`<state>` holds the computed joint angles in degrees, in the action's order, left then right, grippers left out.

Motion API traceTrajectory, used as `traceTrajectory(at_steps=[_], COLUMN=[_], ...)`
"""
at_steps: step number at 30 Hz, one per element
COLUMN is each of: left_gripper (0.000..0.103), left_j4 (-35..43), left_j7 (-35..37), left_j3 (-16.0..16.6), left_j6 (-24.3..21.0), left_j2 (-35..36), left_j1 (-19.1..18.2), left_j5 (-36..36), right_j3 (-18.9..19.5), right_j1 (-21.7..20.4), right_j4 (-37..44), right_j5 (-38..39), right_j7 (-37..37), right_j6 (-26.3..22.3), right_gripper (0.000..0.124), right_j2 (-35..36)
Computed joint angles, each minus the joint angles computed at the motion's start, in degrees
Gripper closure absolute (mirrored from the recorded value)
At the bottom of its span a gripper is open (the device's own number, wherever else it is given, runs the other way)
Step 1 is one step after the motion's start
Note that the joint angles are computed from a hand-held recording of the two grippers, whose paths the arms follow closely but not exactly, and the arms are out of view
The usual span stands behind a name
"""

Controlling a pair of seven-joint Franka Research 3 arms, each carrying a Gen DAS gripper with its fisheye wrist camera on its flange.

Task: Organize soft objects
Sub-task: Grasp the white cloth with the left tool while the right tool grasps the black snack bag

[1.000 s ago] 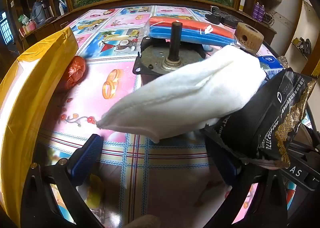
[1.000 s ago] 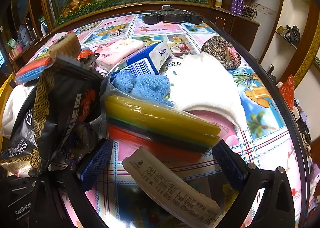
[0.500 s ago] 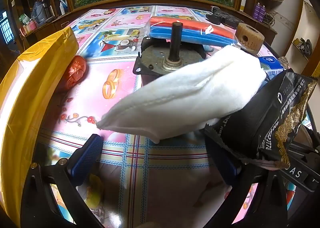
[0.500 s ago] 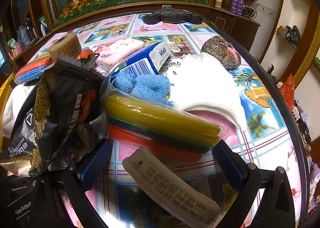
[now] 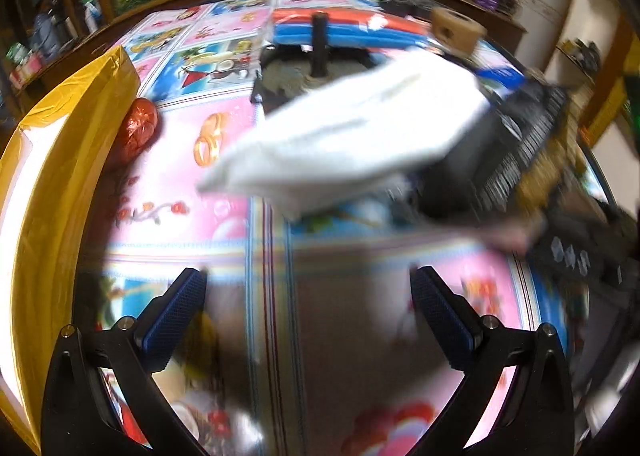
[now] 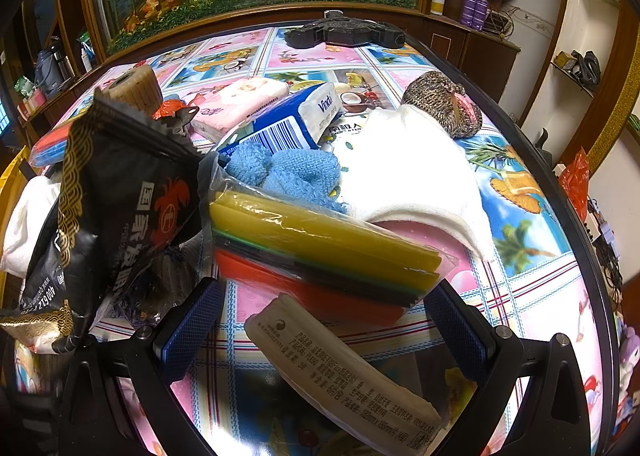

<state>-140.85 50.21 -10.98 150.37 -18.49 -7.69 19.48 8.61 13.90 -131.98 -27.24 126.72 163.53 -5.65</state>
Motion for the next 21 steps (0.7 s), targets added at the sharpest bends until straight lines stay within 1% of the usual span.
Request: traceTrajectory(at_steps=[4, 5, 6, 7, 8, 9, 10, 11, 13, 14, 15, 16, 17, 18, 19, 20, 21], left_gripper=[0.0, 0.0, 0.0, 0.0, 0.0, 0.003, 0.006, 0.008, 0.008, 0.008, 0.008, 0.008, 0.008, 0.008, 0.007, 0.007, 0.004], left_j4=[-1.19, -1.24, -1.25, -1.54, -1.84, -2.27, -3.47, -4.55, -7.59, -9.06, -10.48, -12.19, -13.49, -14.8, -16.31, -17.17, -17.76], left_j7=[-0.67, -0.72, -0.72, -0.45, -0.77, -1.02, -1.53, -1.95, -1.88, -2.22, -3.14, -4.54, -5.44, -6.2, -6.73, -6.51, -5.9], left_j3=[-0.45, -0.42, -0.44, -0.17, -0.31, -0.37, -0.45, -0.57, -0.35, -0.73, -1.87, -3.55, -4.42, -4.87, -4.92, -4.34, -3.52], left_j6=[-0.2, -0.21, -0.13, 0.12, 0.13, 0.45, 2.13, 3.48, 6.71, 8.39, 9.74, 11.21, 12.36, 13.53, 14.51, 15.09, 15.46], left_j2=[-1.51, -1.57, -1.56, -1.78, -2.15, -2.66, -4.01, -5.56, -10.29, -12.79, -15.62, -19.37, -22.37, -25.33, -28.75, -30.64, -32.0], left_j1=[-0.2, -0.25, -0.3, -0.48, -0.36, -0.24, 0.06, 0.38, 0.44, 1.07, 2.56, 4.83, 6.38, 7.73, 8.85, 9.43, 9.56], left_j5=[0.42, 0.42, 0.49, 0.18, 0.36, 0.63, 1.38, 2.13, 3.19, 4.22, 6.04, 8.61, 10.22, 11.45, 12.37, 12.71, 12.73], right_j3=[-0.01, -0.31, -1.1, -1.22, -1.1, -0.89, -0.65, -0.72, -1.05, -1.32, -1.61, -1.87, -2.11, -2.27, -2.31, -2.17, -1.95], right_j1=[0.07, 0.49, 1.31, 1.93, 1.96, 1.51, 1.3, 1.49, 1.99, 2.19, 2.35, 2.5, 2.68, 2.63, 2.4, 1.96, 1.12], right_j4=[-0.01, -0.1, -0.45, 0.83, 1.84, 2.61, 3.15, 3.54, 4.42, 4.48, 4.51, 4.49, 4.58, 4.32, 4.05, 3.16, 1.42], right_j5=[0.17, 2.17, 6.39, 9.01, 9.51, 7.93, 5.94, 5.77, 6.25, 6.88, 7.69, 8.6, 10.06, 10.69, 10.55, 9.2, 6.73], right_j7=[0.89, -0.45, -4.09, -7.2, -8.04, -6.43, -4.68, -4.57, -5.96, -7.14, -8.64, -10.21, -12.24, -12.65, -11.97, -10.29, -7.9], right_j6=[-0.09, -0.16, -0.64, -2.4, -4.24, -4.48, -5.23, -5.73, -6.02, -5.73, -5.3, -5.04, -5.61, -6.35, -7.62, -7.68, -6.41], right_gripper=[0.022, 0.022, 0.022, 0.022, 0.022, 0.022, 0.022, 0.022, 0.022, 0.022, 0.022, 0.022, 0.022, 0.022, 0.022, 0.024, 0.026], right_j2=[0.01, -0.11, -0.6, 0.12, 0.52, 1.1, 1.42, 1.6, 2.1, 2.26, 2.5, 2.62, 2.52, 2.11, 1.42, 0.39, -1.3])
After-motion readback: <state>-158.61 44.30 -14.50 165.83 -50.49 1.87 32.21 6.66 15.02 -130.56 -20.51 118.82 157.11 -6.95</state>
